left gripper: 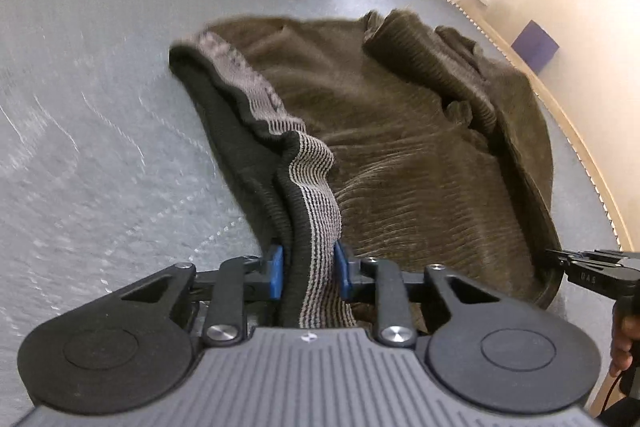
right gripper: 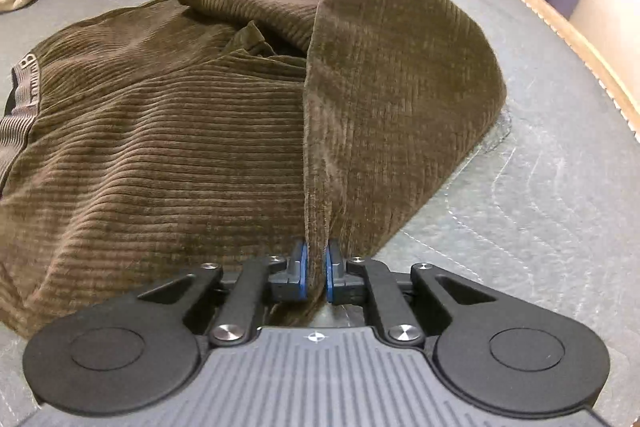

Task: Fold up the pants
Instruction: 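Grasp the grey waistband with the left gripper while the right gripper grasps a pant leg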

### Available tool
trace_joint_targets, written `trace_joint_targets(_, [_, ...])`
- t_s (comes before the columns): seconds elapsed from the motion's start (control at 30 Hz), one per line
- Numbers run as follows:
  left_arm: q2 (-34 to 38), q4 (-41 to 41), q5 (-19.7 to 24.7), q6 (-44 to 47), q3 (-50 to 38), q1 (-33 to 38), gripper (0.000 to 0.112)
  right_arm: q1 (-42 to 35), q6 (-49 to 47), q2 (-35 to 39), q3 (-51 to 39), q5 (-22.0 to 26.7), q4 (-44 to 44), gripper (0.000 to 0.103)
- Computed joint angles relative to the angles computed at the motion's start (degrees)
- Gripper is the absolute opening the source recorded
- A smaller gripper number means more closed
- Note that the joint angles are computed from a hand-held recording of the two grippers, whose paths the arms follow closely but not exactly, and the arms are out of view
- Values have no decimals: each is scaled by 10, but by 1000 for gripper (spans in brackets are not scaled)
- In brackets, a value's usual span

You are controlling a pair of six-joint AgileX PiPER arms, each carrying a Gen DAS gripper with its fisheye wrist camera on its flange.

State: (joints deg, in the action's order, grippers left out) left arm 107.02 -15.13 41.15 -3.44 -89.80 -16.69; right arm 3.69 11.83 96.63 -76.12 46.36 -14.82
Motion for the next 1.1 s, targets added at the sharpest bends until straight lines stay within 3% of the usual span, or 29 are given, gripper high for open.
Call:
trace_joint_targets(0.07, [-26, 23, 1, -10, 7, -5, 23, 13, -25, -27, 18, -3, -8, 8])
trace_joint_targets(0.13, [-56, 34, 15, -7, 17, 2, 12, 18, -83, -57, 35, -15, 21, 8])
trace_joint_targets(0.23, [-92, 40, 72, 7, 20, 24, 0, 28, -184, -110, 66, -8, 74, 7])
trace_joint_targets(0.33, [-141, 77, 119, 23, 42, 48, 0, 33, -267, -158, 81, 18, 128, 7])
trace_joint_targets(0.43, [-191, 4, 173, 103, 79, 122, 0, 33, -287, -192, 91, 41, 137, 7])
trace_joint_targets(0.53, [-230, -52, 186, 142, 102, 185, 1, 25, -283, -201, 85, 56, 128, 6])
trace_joint_targets(0.6, [-235, -84, 200, 135, 96, 209, 13, 32, -269, -208, 86, 66, 105, 0])
trace_joint_targets(0.67, [-220, -86, 209, 107, 68, 199, 25, 51, -229, -213, 93, 65, 48, 0])
trace_joint_targets(0.77, [-209, -101, 173, 119, 70, 172, 60, 25, -212, -203, 79, 66, 56, 0])
trace_joint_targets(0.8, [-199, -88, 160, 105, 72, 155, 62, 10, -210, -195, 67, 63, 73, 1])
trace_joint_targets(0.9, [-143, -56, 149, 47, 43, 113, 62, -39, -205, -163, 26, 63, 152, 18])
trace_joint_targets(0.97, [-106, -68, 133, 38, 14, 103, 63, -41, -174, -139, 9, 64, 164, 53])
trace_joint_targets(1.03, [-72, -81, 117, 36, -3, 96, 67, -39, -152, -105, -13, 66, 170, 58])
trace_joint_targets(1.1, [-20, -77, 138, 9, -49, 90, 67, -30, -138, -68, -40, 74, 163, 58])
